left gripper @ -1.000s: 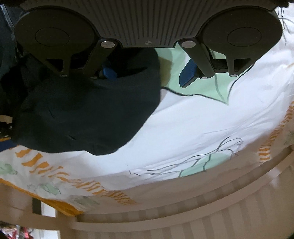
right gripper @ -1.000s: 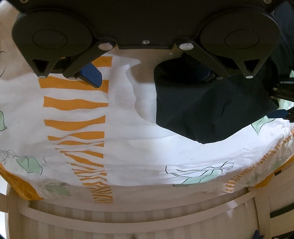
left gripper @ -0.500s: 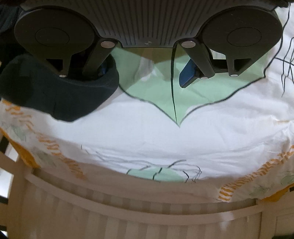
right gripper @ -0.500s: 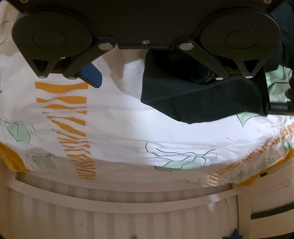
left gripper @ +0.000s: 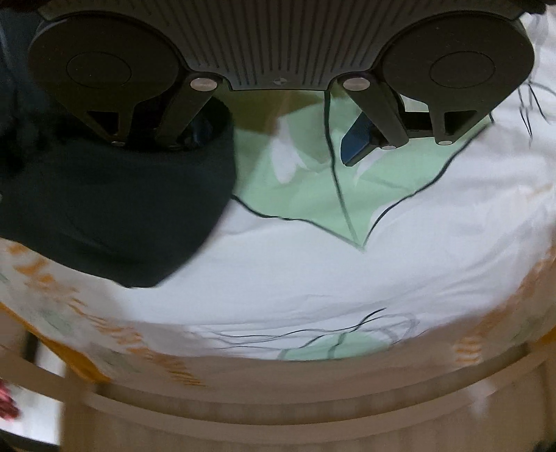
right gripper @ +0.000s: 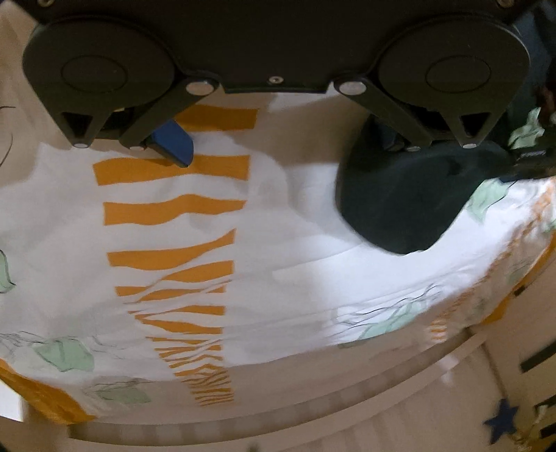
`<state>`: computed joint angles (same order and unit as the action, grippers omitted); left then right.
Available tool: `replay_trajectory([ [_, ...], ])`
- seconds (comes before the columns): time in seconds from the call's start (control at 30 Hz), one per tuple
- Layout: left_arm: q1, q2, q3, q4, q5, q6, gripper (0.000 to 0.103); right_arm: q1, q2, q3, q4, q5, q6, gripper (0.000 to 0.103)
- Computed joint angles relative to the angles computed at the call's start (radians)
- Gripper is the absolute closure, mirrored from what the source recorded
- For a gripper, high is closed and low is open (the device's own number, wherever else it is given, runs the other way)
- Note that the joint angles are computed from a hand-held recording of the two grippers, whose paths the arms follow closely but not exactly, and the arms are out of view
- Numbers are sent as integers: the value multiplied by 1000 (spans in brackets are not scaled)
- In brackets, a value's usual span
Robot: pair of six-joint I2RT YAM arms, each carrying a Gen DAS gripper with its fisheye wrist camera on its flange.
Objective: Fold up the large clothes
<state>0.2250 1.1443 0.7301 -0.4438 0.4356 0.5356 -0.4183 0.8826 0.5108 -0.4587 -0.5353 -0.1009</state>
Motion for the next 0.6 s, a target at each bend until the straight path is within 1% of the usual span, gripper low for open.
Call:
replay_trajectory([
  [0.17,122,-43,100,-254,149,217,28,-97,-55,26,-159,-104,-139,1],
  [0.2,151,-47,119,-295,186,243,28,-114,-67,32,-187,-126,-168,1],
  [0.23,169,-48,133,-316,216,246,28,-133,-80,39,-212,-151,-191,1],
  [0.3,197,-41,166,-341,282,200,28,-155,-119,47,-233,-205,-188,1],
  [0.33,193,-35,174,-329,301,146,28,-161,-126,52,-223,-231,-167,1],
  [0.37,179,-31,179,-313,307,85,28,-150,-137,53,-195,-248,-120,1],
  [0.4,149,-21,184,-292,299,24,28,-126,-150,50,-162,-241,-67,1],
  [0.47,75,-12,171,-224,254,-70,28,-31,-144,55,-84,-176,49,1],
  [0.6,-64,12,121,-103,141,-187,28,151,-82,51,57,-24,189,1],
])
